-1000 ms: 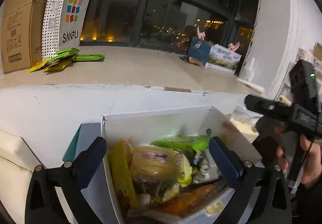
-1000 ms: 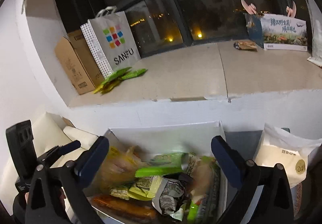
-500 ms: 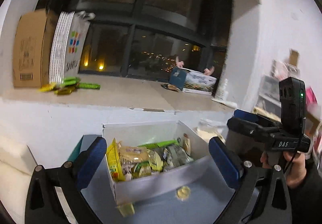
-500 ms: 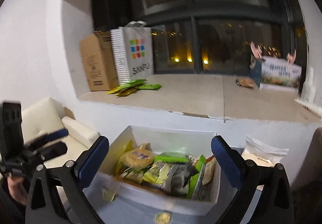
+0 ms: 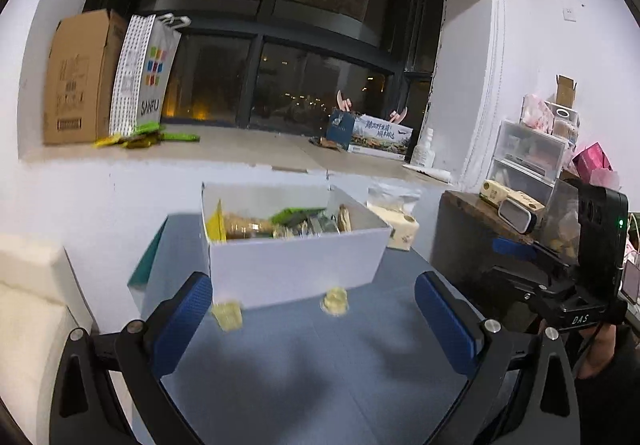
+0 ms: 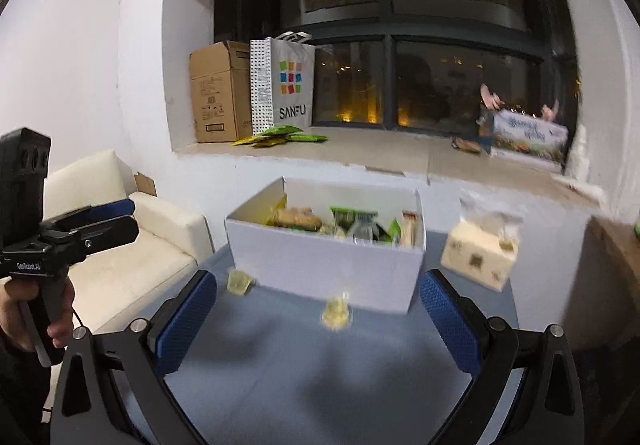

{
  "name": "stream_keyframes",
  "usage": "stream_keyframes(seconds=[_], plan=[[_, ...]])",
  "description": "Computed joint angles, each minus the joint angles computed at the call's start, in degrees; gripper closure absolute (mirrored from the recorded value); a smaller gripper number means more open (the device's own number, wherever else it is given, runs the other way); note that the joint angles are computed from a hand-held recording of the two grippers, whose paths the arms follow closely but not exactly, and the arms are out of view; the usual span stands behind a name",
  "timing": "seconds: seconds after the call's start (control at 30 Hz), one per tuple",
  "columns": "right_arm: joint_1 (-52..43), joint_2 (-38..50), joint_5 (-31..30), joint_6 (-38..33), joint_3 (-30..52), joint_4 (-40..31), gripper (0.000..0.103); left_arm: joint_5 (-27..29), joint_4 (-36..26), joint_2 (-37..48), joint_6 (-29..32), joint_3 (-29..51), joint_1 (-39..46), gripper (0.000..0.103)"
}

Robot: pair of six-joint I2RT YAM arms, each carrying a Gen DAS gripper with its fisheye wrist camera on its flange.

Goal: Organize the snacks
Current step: 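Move both grippers toward the two jelly cups on the table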

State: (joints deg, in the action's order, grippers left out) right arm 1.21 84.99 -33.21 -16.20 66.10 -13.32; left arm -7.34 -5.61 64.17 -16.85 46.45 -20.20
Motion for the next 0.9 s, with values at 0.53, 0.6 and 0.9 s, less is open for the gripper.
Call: stream_keyframes(seconds=[0.53,0.6,0.9], plan=[[1.64,7.98,2.56,0.80,-2.11,0.48,0.000,-0.70,-1.39,-2.99,-2.05,-4.60,0.43,0.000],[2.59,10.02,3.16,1.31,-0.50,0.81,0.000,-0.91,-1.58,-3.26,-2.08,-4.80,0.46,0.000],[7.14,29.94,8.03,4.25,21.87,-7.22,0.000,-1.23,-2.46,-3.50,-2.49,-5.80,0.54,0.000]])
